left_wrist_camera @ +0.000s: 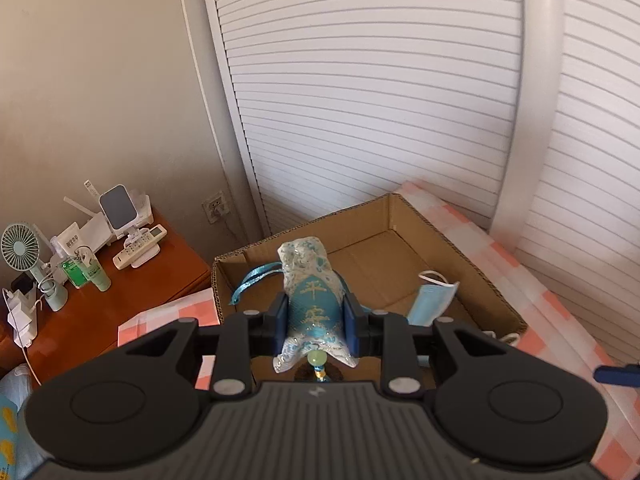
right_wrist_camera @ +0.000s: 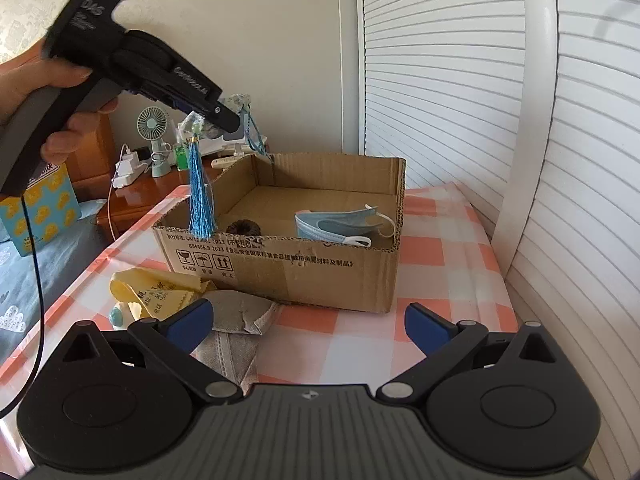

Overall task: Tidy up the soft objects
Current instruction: 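Carry the mask and sachet into the cardboard box and open both grippers, then withdraw both tools from the box and move the right gripper toward the cream hair tie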

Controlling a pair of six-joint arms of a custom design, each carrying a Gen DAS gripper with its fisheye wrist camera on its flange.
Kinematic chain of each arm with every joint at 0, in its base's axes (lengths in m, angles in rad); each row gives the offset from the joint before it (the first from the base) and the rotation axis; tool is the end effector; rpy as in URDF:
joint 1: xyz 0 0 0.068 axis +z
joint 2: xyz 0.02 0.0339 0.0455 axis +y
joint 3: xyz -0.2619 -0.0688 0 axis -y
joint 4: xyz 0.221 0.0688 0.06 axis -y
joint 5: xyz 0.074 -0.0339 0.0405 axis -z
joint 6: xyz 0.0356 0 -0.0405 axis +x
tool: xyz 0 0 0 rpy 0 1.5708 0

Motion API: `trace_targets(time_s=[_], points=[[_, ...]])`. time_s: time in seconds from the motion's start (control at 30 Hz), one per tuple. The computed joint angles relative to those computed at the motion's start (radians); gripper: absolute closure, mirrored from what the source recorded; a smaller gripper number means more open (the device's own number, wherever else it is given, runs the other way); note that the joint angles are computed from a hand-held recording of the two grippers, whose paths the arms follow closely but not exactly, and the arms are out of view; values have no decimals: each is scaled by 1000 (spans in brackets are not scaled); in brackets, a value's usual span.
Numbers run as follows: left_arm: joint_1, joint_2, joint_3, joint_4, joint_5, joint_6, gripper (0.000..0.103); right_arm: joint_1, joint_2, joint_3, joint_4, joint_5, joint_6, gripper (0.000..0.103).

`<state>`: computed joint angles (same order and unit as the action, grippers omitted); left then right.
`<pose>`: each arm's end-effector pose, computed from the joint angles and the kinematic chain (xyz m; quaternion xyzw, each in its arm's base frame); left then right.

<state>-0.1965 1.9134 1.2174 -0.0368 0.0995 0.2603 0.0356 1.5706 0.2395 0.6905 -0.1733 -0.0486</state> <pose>0.3890 -0.0811 0.1913 0.2263 0.8841 -0.0324 0.4076 0.2178 0.0139 0.1098 -0.0763 0.8880 0.0744 0.4473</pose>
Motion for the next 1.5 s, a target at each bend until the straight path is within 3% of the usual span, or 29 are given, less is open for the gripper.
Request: trace_targets(time_s=[0.13,0.17,0.2,0.27,0.3,0.33,0.53,0.77,1.07,1.27,1.5], points=[[-21,158,179,-39,-70,-28,76,-10,11,6,-8,7,-2,0],[-21,191,217,-49,-78,-36,68,-15,17,10,-10,3,2,0],[-20,220,249,-53,-89,-43,67,-17,19,13,-14,1,6,0],[-22,258,282,-43,-114,-55,46,-18,23,18,-21,3,10,0],[-20,268,283,-30,-123,-54,27,-16,22,18,-24,5,9,0],[-20,266,274,-21,-131,-50,18,-14,21,19,-26,9,6,0],[0,147,118,20,-120,-20,16,2,-15,9,-42,18,4,0],[46,-128,-217,139,-72,31,3,41,-134,-30,-106,50,12,0],[149,-337,-562,220,-6,20,3,151,-279,-89,-192,102,38,0],[222,-461,-812,364,35,-10,3,221,-157,-136,-82,105,4,0],[244,-564,-996,455,18,-13,3,348,71,-141,74,156,1,0]])
